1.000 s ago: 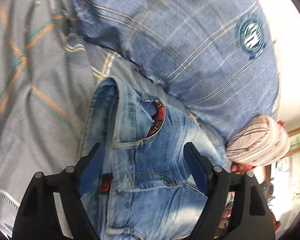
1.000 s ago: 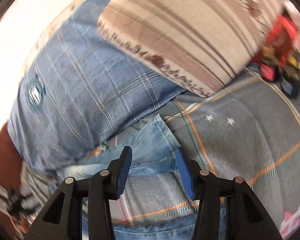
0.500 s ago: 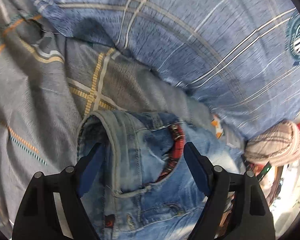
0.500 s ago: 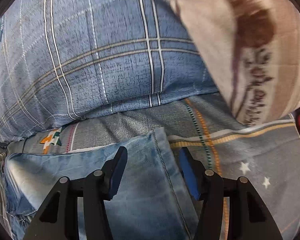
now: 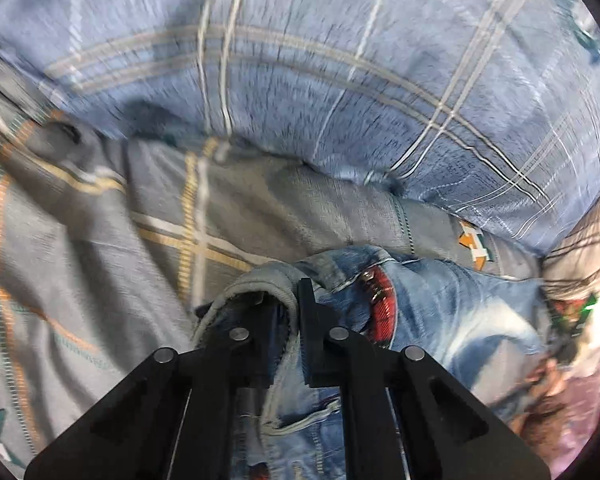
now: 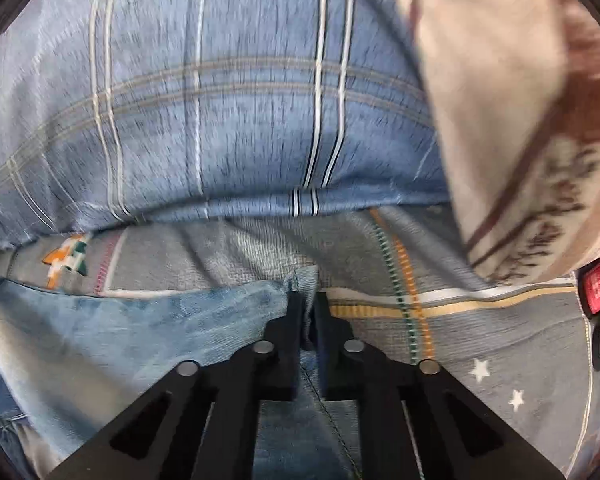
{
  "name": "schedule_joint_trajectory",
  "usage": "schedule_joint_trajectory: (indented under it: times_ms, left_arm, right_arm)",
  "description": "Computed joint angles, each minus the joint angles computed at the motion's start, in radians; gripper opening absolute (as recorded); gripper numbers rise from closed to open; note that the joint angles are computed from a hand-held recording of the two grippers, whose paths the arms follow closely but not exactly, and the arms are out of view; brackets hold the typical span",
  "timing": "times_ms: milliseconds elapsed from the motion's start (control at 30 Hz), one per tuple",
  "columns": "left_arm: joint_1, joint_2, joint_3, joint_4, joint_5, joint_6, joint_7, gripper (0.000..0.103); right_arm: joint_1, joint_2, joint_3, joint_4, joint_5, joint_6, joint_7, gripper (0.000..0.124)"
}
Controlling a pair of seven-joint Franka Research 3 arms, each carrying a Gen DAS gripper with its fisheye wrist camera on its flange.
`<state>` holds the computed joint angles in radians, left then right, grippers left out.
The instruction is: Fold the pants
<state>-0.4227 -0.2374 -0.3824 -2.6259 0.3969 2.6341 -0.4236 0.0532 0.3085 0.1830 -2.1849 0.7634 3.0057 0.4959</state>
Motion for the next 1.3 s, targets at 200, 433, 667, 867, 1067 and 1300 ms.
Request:
schedule_joint_trajectory:
  times_ms: [200,433,667,867,1067,1300]
  left_arm:
    - [-0.045,-0.116,-0.132,0.094,0.108,-0.324,-0.184,0.007]
    - [-0.184,-0.076,-0.279,0.281,0.199,-0.650,-0.337,0.007]
    - [-0.312,0.078,-0.361,0.344,0.272,-0.675,-0.607,0.008]
    - [-0.385,0.184,-0.312,0.249,0.339,-0.391,-0.888,0.009]
    - [-0.490,0.194,-0.280,0.251,0.395,-0.334,-1.042,0.014]
    - [-0.518,0.156,-0.253,0.300,0.543,-0.474,-1.139,0.083]
  right_arm:
    - [-0.164,-0.190,0.148,-0.085,0.540,-0.044,-0.466,0.002]
    - [-0.186,-0.525,-0.038,-0.267,0.800,-0.344,-0.663,0.002]
    - [-0.237,-0.726,-0.294,-0.500,0.611,-0.549,-0.644,0.002]
    - [-0.269,-0.701,-0.413,-0.608,0.434,-0.496,-0.626,0.003]
    - [-0.290,-0.693,-0.465,-0.646,0.311,-0.436,-0.529,0.014]
    - [-0.342,-0.790,-0.550,-0.618,0.189,-0.708,-0.346,0.065]
